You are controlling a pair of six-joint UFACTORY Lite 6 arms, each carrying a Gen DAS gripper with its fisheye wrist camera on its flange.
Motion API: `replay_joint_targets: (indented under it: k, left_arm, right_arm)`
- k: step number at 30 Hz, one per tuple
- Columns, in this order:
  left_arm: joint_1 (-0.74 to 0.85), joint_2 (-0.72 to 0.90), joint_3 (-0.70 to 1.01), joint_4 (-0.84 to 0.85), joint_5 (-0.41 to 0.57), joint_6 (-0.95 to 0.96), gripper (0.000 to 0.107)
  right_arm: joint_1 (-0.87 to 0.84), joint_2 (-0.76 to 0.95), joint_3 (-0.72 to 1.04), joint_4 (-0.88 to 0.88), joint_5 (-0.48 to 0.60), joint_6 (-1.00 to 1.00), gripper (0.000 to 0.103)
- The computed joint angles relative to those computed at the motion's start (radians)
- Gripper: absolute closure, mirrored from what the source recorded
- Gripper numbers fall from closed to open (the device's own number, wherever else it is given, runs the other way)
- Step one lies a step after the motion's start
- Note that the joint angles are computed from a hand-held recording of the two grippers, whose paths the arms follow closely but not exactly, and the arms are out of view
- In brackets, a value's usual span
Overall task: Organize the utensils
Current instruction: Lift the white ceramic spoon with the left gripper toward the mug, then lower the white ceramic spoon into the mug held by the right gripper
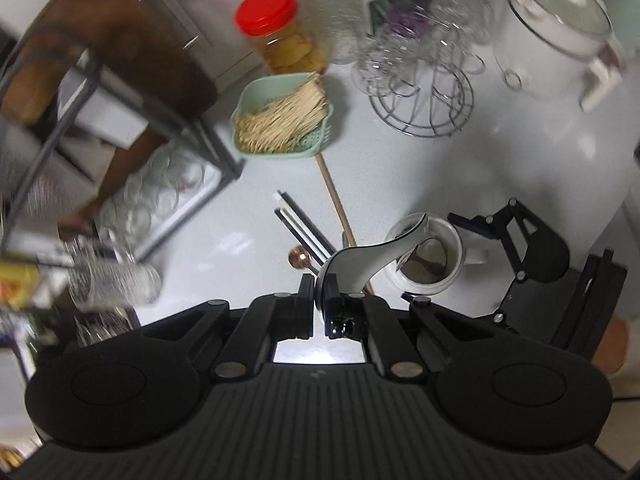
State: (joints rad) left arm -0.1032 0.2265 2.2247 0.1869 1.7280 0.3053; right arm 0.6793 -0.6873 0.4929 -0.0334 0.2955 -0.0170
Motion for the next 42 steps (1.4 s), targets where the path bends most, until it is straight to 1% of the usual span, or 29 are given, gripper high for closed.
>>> replay_joint_targets:
  k: [2, 5, 9, 13, 23, 26, 30, 33, 36, 38, 42]
  left_arm:
    - [-0.035, 0.009, -0.008, 0.021, -0.003, 0.014, 0.102]
    - [-0.088, 0.008, -0.051, 0.052, -0.016, 0.034, 0.102]
    - [-0.150, -0.019, -0.153, 0.081, -0.042, 0.055, 0.102]
    - [-0.193, -0.036, -0.243, 0.091, -0.073, 0.055, 0.102]
    - [-0.276, -0.043, -0.399, 0.078, -0.166, 0.056, 0.101]
    - [-0.283, -0.039, -0.430, 0.070, -0.190, 0.058, 0.101]
    - [-0.287, -0.052, -0.490, 0.077, -0.247, 0.070, 0.101]
    - [-0.284, -0.038, -0.489, 0.066, -0.260, 0.070, 0.100]
    - [-0.284, -0.055, -0.528, 0.059, -0.296, 0.083, 0.100]
    - [-0.278, -0.063, -0.554, 0.044, -0.320, 0.083, 0.099]
    - [-0.238, -0.066, -0.570, -0.023, -0.344, 0.092, 0.097]
  right_arm:
    - [0.001, -0.001, -0.001, -0.005, -0.001, 0.012, 0.017]
    - [0.017, -0.001, -0.004, -0.069, -0.005, 0.087, 0.017]
    - [0.009, -0.007, -0.010, -0.040, -0.011, 0.054, 0.017]
    - [0.011, -0.009, -0.012, -0.051, -0.012, 0.064, 0.017]
    - [0.015, -0.016, -0.022, -0.070, -0.024, 0.086, 0.017]
    - [0.022, -0.021, -0.029, -0.111, -0.031, 0.131, 0.017]
    - [0.036, -0.024, -0.033, -0.171, -0.033, 0.196, 0.017]
    - [0.040, -0.030, -0.035, -0.193, -0.029, 0.220, 0.017]
    - [0.070, -0.032, -0.035, -0.311, -0.015, 0.355, 0.017]
    - [0.082, -0.034, -0.037, -0.362, -0.010, 0.411, 0.017]
    - [0.090, -0.032, -0.038, -0.400, -0.008, 0.457, 0.017]
